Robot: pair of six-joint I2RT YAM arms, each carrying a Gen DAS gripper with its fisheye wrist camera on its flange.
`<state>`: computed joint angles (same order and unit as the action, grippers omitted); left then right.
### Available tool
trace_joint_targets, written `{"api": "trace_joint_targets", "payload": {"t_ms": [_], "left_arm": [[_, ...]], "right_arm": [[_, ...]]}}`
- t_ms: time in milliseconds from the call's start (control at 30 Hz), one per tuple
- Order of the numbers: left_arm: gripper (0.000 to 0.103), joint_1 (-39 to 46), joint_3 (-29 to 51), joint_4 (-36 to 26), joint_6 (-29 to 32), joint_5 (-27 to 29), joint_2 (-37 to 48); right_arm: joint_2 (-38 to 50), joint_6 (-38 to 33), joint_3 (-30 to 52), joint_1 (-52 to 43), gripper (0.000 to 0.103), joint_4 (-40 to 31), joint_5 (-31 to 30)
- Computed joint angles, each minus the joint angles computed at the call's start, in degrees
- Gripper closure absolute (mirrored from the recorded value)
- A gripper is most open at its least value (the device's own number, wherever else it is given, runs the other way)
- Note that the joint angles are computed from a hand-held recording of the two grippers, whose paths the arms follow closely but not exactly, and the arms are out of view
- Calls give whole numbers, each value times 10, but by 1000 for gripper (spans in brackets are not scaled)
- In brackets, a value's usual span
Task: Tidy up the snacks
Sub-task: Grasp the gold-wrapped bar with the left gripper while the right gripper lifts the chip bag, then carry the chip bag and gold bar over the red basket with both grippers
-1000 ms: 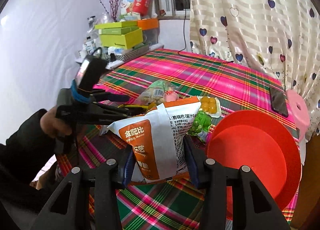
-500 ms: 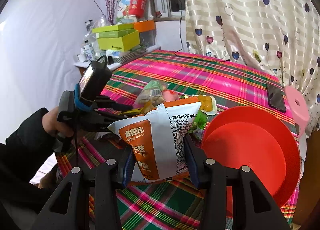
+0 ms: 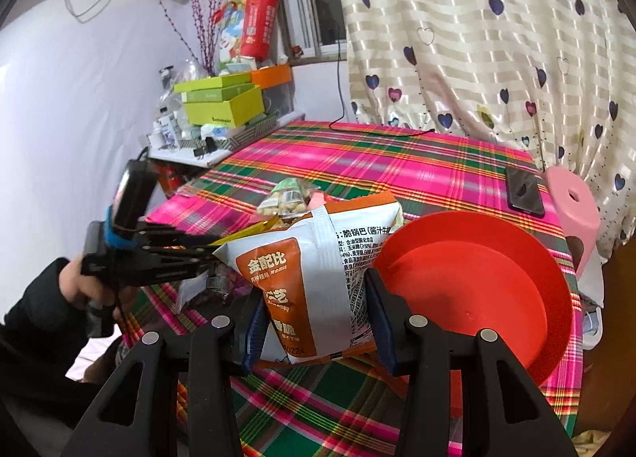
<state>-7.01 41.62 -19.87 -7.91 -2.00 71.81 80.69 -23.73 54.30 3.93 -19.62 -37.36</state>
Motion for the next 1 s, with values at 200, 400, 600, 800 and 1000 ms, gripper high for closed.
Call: {"api": "trace_joint_targets", "payload": {"t_ms": [200, 400, 600, 800, 1000], "left_arm": [[79, -29, -10, -17, -31, -19, -48], [79, -60, -4, -35, -56, -35, -84], [79, -95, 23, -44, -77, -50, -99], [79, -123, 61, -30, -83, -54, -70], [79, -147, 101, -12, -90, -52, -17]], "right_arm": [[-19, -5, -11, -32, 60, -3, -22], [-25, -6, -13, -67, 60, -4, -37], [-9, 2, 2, -110, 60, 1, -49], [17, 8, 19, -132, 60, 7, -45], [53, 20, 36, -149, 60, 22, -34]]}}
